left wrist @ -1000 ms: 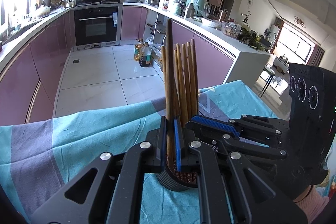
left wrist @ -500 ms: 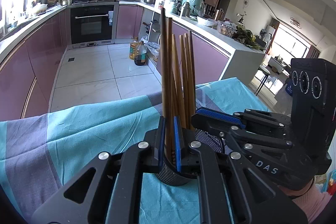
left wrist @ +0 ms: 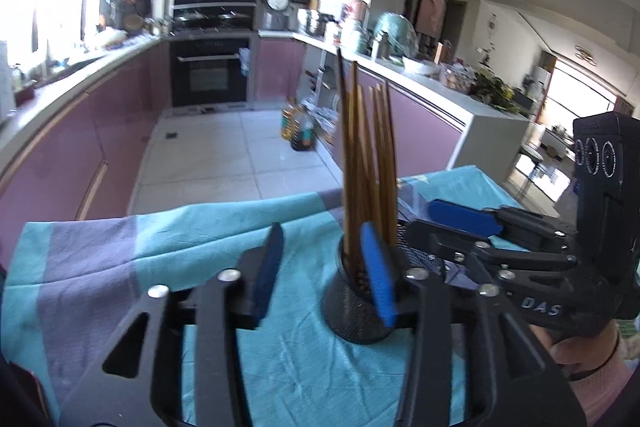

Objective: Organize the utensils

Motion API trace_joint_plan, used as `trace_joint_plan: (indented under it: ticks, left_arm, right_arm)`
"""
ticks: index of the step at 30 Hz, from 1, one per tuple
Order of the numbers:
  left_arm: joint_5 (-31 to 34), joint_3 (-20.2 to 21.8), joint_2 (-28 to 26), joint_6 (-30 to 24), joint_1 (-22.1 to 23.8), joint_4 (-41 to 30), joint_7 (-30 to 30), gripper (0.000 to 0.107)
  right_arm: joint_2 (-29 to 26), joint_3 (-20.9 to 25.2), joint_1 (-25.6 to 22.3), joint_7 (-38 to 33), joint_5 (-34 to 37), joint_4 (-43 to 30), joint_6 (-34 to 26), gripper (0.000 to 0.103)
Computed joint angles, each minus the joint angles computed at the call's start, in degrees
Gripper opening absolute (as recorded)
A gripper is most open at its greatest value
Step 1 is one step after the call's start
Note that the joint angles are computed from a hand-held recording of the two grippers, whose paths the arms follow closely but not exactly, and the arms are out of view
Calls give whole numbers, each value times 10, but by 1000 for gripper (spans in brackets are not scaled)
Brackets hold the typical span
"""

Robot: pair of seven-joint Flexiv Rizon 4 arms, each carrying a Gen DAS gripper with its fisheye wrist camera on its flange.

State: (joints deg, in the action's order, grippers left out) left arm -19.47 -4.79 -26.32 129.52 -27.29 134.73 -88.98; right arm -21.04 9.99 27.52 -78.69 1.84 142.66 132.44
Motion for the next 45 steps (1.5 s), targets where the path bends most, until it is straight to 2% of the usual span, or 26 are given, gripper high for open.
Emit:
trace_joint_plan:
  ticks: [2, 4, 5, 6, 7, 12, 16, 24, 34, 45]
  left_arm:
    - [-48, 18, -1, 32, -36, 15, 10, 59]
    - [-98, 26, -1, 61, -64, 30, 24, 80]
    - [-116, 25, 0, 74, -72, 38, 28, 86]
    - [-135, 24, -1, 95, -79, 48, 28, 93]
    - [-166, 25, -4, 121, -93, 57, 34, 97]
    - [-255, 3, 3, 188, -113, 99, 50, 97]
    - [-311, -16, 2, 239, -126, 124, 48, 97]
    - [-373, -41, 1, 313, -147, 150, 50, 97]
    - [-435, -64, 1, 364, -171, 158, 61, 97]
    - [-507, -84, -13, 409, -196, 142, 88, 97]
  right_arm:
    - [4, -9, 27, -23, 38, 6, 11, 54]
    - [5, -11, 43, -39, 65, 10, 22, 67]
    - [5, -13, 53, -48, 83, 12, 29, 69]
    - [5, -14, 63, -57, 99, 12, 34, 77]
    - [3, -16, 74, -68, 119, 13, 43, 84]
    - [-1, -12, 106, -105, 178, 21, 77, 97]
    - [-5, -5, 124, -120, 214, 26, 102, 96]
    - [-16, 3, 164, -162, 278, 21, 148, 96]
    - [-27, 17, 178, -175, 308, 20, 187, 96]
    - [-37, 22, 178, -171, 309, 25, 217, 96]
